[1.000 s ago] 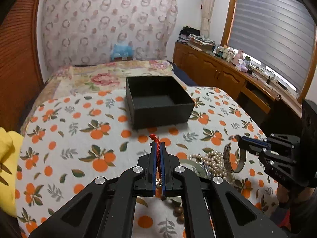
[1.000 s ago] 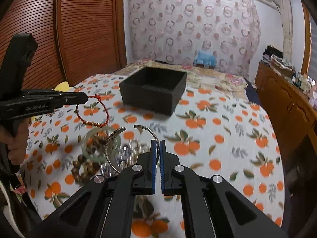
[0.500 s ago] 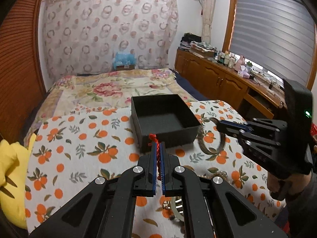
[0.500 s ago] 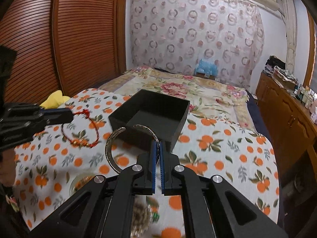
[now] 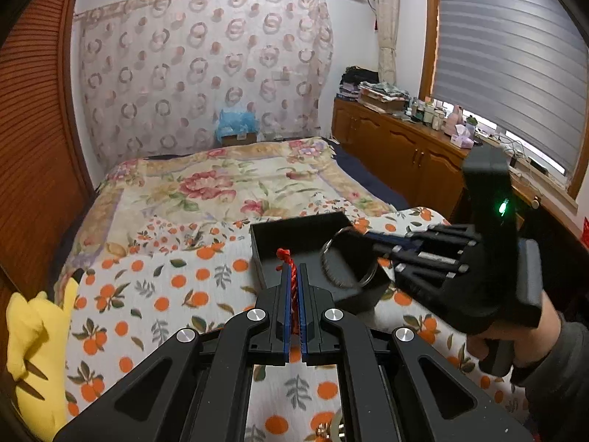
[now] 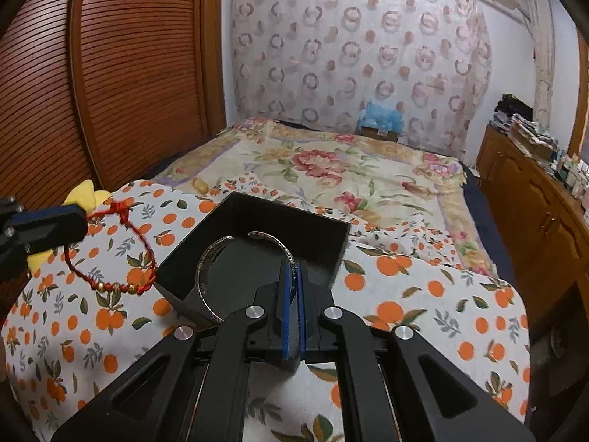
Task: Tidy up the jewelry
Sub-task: 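Carry both pieces into the black box and open both tools, then grasp the jade bangle with the left tool while the right tool moves to the pearls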
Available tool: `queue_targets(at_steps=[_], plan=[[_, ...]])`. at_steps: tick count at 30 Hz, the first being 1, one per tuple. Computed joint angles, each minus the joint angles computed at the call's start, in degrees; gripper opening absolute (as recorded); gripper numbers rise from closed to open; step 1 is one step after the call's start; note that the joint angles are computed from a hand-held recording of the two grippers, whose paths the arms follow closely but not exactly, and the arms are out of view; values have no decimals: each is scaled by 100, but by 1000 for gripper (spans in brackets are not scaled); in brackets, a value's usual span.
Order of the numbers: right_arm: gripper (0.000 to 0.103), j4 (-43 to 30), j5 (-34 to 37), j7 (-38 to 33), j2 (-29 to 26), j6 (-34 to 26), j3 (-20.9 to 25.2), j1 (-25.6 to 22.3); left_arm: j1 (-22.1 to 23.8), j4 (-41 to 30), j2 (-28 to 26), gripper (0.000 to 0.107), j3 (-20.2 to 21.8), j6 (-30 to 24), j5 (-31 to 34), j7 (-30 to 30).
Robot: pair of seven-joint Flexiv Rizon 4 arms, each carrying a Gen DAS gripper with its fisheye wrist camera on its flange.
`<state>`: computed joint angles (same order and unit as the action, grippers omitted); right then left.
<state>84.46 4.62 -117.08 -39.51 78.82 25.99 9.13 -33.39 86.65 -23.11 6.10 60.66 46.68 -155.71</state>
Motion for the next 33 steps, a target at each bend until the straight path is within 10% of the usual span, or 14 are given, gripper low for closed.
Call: queue_targets(at_steps=[7,20,24,33], plan=[[12,-434,706,-678,-221,-832,665,-481,149,-383,-336,2,-14,-74,-316,456],[12,151,1866,-1867,368,-619,718,-874,193,-854,-951,4,176,-30,-1089,1038],[13,327,2560,-2491,567,-752,1049,-1329,177,-760,-958,33,225,98,-1341,1084],[13,921,3930,-3532,1271,-898,1119,-1765,-270,-312,-652,54,423,43,-935,701]])
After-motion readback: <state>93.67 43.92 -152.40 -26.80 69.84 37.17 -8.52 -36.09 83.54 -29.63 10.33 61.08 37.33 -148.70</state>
